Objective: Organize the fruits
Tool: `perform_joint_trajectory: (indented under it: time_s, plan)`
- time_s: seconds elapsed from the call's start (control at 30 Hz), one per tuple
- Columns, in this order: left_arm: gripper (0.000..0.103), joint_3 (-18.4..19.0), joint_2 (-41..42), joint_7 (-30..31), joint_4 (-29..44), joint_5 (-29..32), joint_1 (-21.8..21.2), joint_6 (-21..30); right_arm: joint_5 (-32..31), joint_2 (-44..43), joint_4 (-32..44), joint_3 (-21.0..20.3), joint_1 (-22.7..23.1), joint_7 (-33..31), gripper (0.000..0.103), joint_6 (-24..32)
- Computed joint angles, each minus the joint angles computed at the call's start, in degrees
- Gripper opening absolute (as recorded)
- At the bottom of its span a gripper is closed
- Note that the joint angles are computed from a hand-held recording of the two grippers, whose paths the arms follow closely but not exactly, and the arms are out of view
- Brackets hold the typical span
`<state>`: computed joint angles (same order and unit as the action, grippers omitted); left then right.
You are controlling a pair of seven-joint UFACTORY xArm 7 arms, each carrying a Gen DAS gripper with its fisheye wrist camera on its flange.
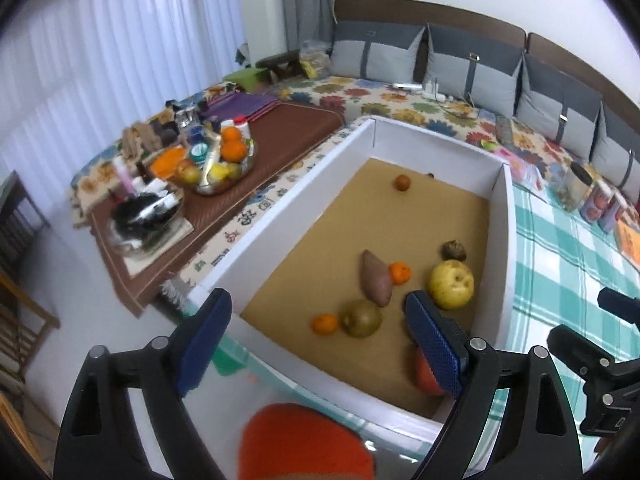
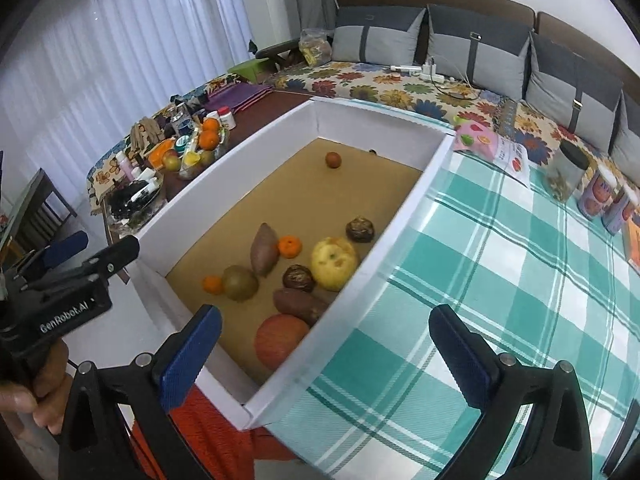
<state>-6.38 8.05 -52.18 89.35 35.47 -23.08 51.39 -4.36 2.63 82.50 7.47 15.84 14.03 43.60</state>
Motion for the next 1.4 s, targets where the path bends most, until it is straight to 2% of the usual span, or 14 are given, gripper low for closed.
perform_joint_trajectory:
  time_s: [0.2, 0.37, 0.6, 0.9, 1.4]
  plan:
    - [0.091, 0.0, -1.1, 0.2, -0.7, 0.6, 0.5, 0.7, -2.8, 2.6, 4.9, 0.9, 2.0, 0.8, 0.103, 4.1]
    - [0.091, -0.1, -1.8, 1.4, -1.4, -1.9, 1.6, 0.3, -3.2, 4.0, 7.2, 0.7, 2.9, 1.3, 0.103, 6.2]
    - [0.091, -0.2, -1.8, 3.3, -1.5, -5.5, 2.7, 0.1, -3.9, 4.8, 8.3, 0.5, 3.5, 1.6, 0.103, 6.5]
    - [0.093, -0.2, -0.5, 5.5, 1.1, -6.6, 2.3, 3.9, -5.8, 6.0, 10.6, 0.3, 4.5, 3.2, 0.103, 8.7]
    - [0.093, 0.5, 0.9, 7.9, 2.7, -8.8, 2.3, 3.5, -6.4, 8.4, 13.5, -0.2, 5.1, 2.8, 0.103, 10.8]
